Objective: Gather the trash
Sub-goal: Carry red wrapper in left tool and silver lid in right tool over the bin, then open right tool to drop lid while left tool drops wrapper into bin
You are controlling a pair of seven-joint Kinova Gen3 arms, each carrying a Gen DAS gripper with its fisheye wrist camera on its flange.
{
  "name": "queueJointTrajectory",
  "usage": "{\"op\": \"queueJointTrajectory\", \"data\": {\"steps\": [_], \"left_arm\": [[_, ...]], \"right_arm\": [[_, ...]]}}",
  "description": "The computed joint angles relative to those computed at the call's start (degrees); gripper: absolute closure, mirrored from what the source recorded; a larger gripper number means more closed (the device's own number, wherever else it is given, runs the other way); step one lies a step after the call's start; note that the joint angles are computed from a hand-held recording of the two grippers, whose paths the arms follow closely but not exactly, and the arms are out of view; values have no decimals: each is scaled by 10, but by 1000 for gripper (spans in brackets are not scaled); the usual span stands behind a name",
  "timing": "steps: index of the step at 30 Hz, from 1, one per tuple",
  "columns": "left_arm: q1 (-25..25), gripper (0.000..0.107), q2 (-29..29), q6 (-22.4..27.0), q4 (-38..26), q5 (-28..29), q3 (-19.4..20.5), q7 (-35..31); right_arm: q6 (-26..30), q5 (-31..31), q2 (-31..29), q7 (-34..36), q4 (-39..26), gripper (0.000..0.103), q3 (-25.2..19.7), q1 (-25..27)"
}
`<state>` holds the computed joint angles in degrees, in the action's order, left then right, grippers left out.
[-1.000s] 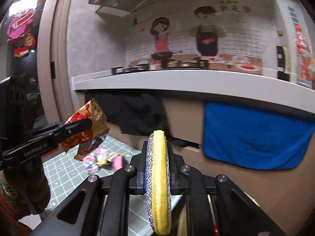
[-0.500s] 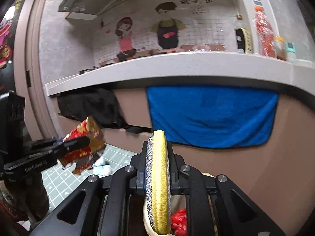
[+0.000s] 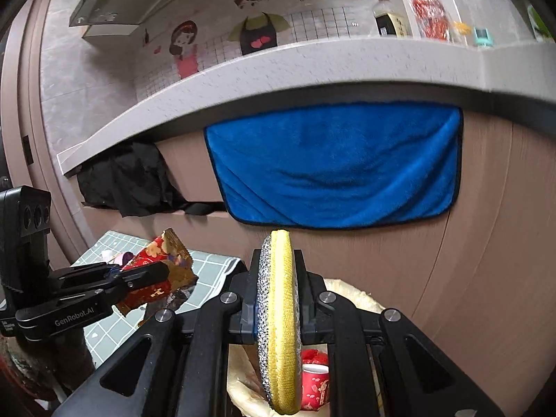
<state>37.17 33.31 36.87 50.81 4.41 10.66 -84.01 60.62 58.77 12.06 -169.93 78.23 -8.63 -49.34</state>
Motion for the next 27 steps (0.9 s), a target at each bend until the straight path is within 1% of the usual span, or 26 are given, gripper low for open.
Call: {"op": "queueJointTrajectory", "data": {"steps": [6, 16, 27], "left_arm": [[7, 101, 32, 32, -42, 1, -1, 1], [10, 101, 67, 64, -92, 15, 1, -11], [19, 101, 98, 88, -130, 19, -7, -10]], "right_arm": [[-25, -19, -6, -19, 25, 90, 3, 20], [-71, -45, -15, -48, 69, 90, 3, 48], [-95, -63, -16, -64, 95, 90, 3, 66]]}}
